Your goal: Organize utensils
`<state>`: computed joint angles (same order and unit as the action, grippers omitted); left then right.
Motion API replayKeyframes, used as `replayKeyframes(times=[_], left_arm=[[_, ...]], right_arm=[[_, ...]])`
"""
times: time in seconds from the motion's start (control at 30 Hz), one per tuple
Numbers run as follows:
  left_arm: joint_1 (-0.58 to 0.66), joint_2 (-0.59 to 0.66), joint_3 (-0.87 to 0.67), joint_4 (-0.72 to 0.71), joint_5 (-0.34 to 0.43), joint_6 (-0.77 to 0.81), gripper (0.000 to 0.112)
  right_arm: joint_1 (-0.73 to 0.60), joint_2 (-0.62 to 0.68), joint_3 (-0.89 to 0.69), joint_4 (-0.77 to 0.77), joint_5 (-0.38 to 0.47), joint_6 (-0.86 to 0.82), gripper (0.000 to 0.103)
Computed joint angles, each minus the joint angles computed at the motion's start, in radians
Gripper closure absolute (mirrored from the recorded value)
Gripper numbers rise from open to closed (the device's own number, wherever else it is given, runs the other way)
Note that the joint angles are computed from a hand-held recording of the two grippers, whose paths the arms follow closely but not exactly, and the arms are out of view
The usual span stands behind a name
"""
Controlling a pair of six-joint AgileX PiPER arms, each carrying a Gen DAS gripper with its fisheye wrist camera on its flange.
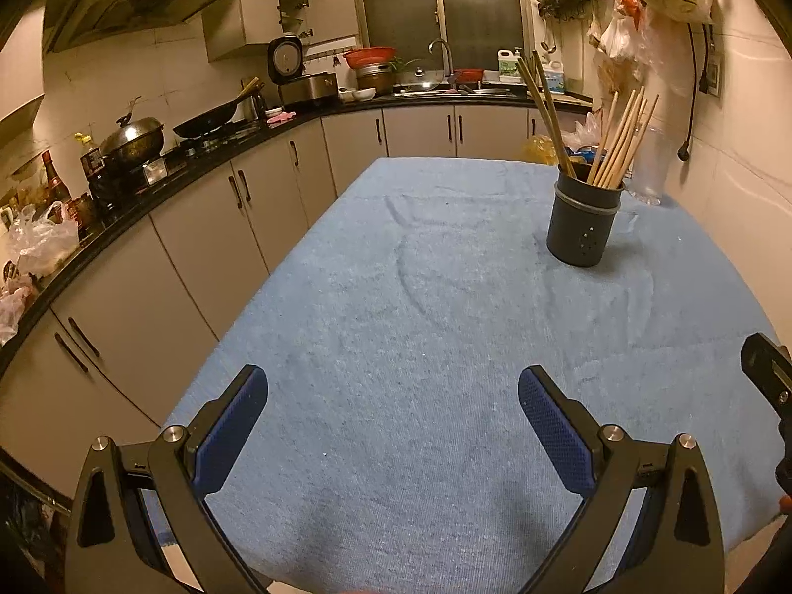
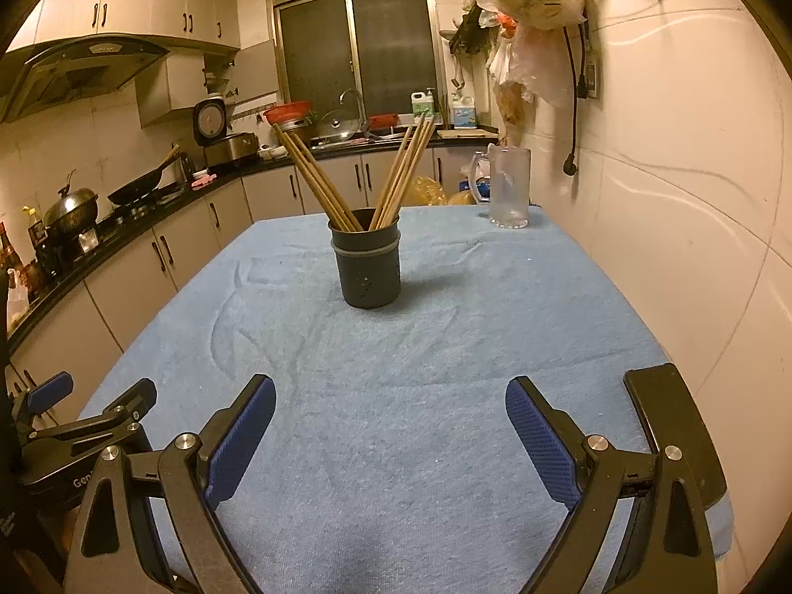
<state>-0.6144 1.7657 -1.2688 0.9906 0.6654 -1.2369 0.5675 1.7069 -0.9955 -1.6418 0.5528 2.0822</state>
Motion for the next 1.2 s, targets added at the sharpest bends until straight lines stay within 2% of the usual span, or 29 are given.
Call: replayKeyframes(times=[1.2], left_arm=[[-0.007,0.000,0.018,-0.014,-0.022,0.035,0.011]], right_arm=[[-0.012,0.026,-0.024,0.061,-0.023,-0.059,0.007]])
